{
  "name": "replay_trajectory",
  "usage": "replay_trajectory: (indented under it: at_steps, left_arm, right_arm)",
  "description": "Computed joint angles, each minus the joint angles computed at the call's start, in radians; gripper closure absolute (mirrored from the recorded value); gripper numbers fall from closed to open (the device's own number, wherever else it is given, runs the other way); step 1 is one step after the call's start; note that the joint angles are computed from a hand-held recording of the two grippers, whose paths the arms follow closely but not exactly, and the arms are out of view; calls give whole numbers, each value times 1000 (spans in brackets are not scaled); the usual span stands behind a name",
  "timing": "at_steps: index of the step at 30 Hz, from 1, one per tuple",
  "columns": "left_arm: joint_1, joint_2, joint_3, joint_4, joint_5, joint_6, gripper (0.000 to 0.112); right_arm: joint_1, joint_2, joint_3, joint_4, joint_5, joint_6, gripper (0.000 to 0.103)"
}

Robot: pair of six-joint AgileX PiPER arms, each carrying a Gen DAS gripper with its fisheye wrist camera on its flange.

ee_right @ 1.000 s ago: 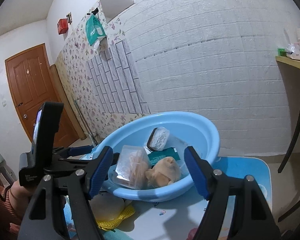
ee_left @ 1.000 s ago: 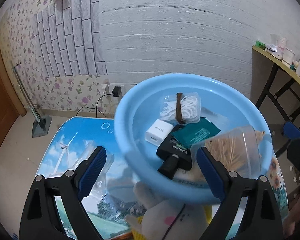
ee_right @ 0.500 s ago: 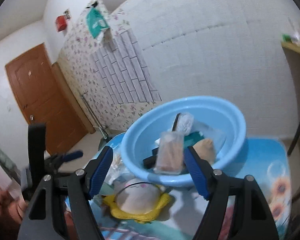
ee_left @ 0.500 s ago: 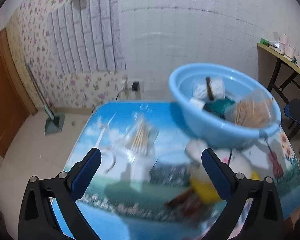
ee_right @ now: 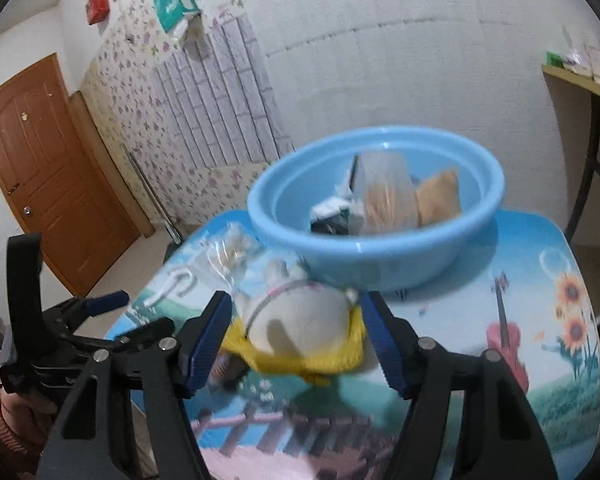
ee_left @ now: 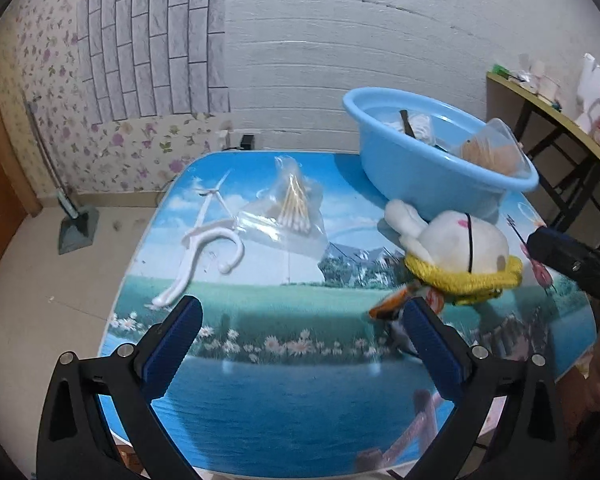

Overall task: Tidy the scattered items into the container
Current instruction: 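Grasp the orange snack packet with the left gripper while the right grasps the white plush bunny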

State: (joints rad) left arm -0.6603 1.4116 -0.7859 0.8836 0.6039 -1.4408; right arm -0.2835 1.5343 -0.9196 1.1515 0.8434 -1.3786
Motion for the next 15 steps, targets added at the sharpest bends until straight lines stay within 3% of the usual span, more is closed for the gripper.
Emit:
replay_trajectory:
  at_steps: [4,15]
  left_arm:
    - [26,-3,42,-9,-88,-9,11]
    - [-4,50,20,-38,-194,58,11]
  right_arm:
    - [7,-1,19,-56,-36,40,36]
    - [12,-39,93,-66,-76,11,36]
